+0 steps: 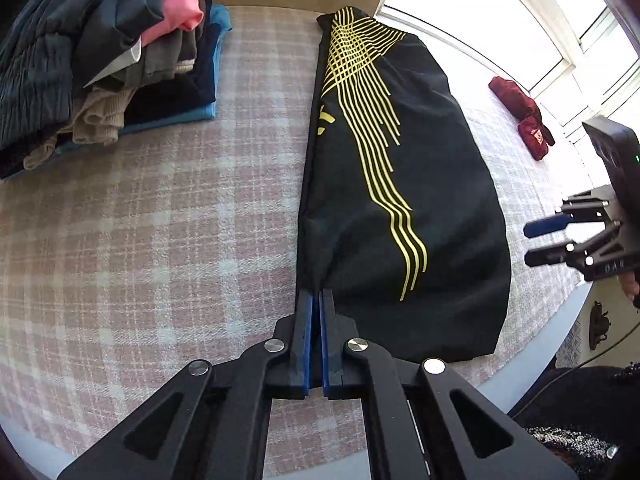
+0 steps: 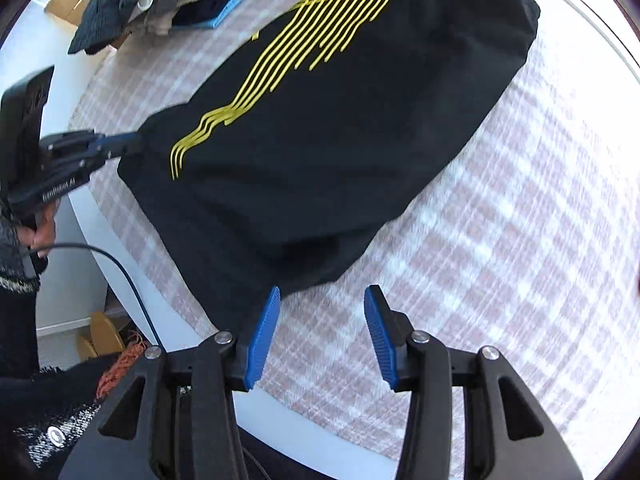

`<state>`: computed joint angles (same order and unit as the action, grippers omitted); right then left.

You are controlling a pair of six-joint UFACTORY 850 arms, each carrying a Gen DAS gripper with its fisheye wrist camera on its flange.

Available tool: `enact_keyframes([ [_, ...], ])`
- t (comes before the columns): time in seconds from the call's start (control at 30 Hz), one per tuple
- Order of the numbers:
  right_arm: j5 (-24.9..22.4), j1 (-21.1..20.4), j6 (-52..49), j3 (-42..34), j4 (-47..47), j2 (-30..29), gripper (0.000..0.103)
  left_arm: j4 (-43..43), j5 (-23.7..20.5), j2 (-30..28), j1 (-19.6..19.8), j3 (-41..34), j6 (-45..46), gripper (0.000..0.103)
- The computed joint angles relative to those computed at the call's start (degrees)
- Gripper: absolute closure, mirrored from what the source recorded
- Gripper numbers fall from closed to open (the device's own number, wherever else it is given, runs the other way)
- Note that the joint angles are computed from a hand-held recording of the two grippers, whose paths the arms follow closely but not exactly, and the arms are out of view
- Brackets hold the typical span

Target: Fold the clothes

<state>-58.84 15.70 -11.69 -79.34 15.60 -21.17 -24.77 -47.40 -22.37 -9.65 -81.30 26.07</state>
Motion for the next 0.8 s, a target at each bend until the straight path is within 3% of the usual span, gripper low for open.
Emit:
enact_keyframes([
  [0.07, 1.9, 0.8, 1.8, 3.8, 1.0, 1.8, 0.06, 2.3, 0.3, 0.2, -0.1, 0.3, -1.7, 0.097],
  [0.17, 4.4, 2.2, 6.5, 6.1, 0.9, 2.6, 0.06, -2.8, -0.1, 3.0, 1.1, 2.2, 4.5, 0.096],
  [0.27, 6.6, 4.3, 11.4, 6.7, -3.7, 3.0, 0.059, -8.4, -3.6, 3.6, 1.0, 2.7, 12.7, 0.095],
  [0.33, 8.2, 5.6, 12.7, 7.3, -6.1, 3.5, 0.058, -7.2, -5.0, 2.4, -0.6, 2.0, 13.9, 0.09],
  [0.37, 8.9, 6.4, 13.2, 7.7, -8.1, 3.8, 0.065, -6.2, -5.3, 1.8, -1.4, 1.8, 13.9, 0.091],
  [0.4, 9.4, 7.5, 13.5, 8.1, -11.0, 4.2, 0.081, -4.7, -5.1, 1.4, -2.2, 1.8, 13.3, 0.092],
  [0.47, 6.6, 8.0, 11.2, 8.3, -12.1, 4.5, 0.096, -1.7, -5.3, 0.9, -3.2, 1.7, 11.9, 0.095],
  [0.5, 4.5, 7.6, 9.3, 8.4, -10.9, 4.6, 0.096, -0.7, -6.3, 1.3, -2.7, 1.5, 11.3, 0.09],
  [0.57, 1.4, 5.7, 6.5, 8.6, -7.9, 5.4, 0.095, 0.6, -6.6, 2.4, -2.0, 1.6, 10.5, 0.092],
  [0.63, 2.2, 3.3, 7.8, 7.9, -8.0, 7.1, 0.086, 0.3, -6.7, 3.5, -1.2, 1.4, 10.8, 0.092],
  [0.67, 2.5, 1.4, 7.6, 6.5, -6.4, 7.4, 0.075, -0.4, -7.0, 3.4, -1.0, 0.5, 11.0, 0.091],
  [0.8, 8.3, -5.4, 10.0, -2.1, -6.6, 4.6, 0.053, -3.1, -7.8, -0.6, -1.4, -8.5, 10.5, 0.085],
])
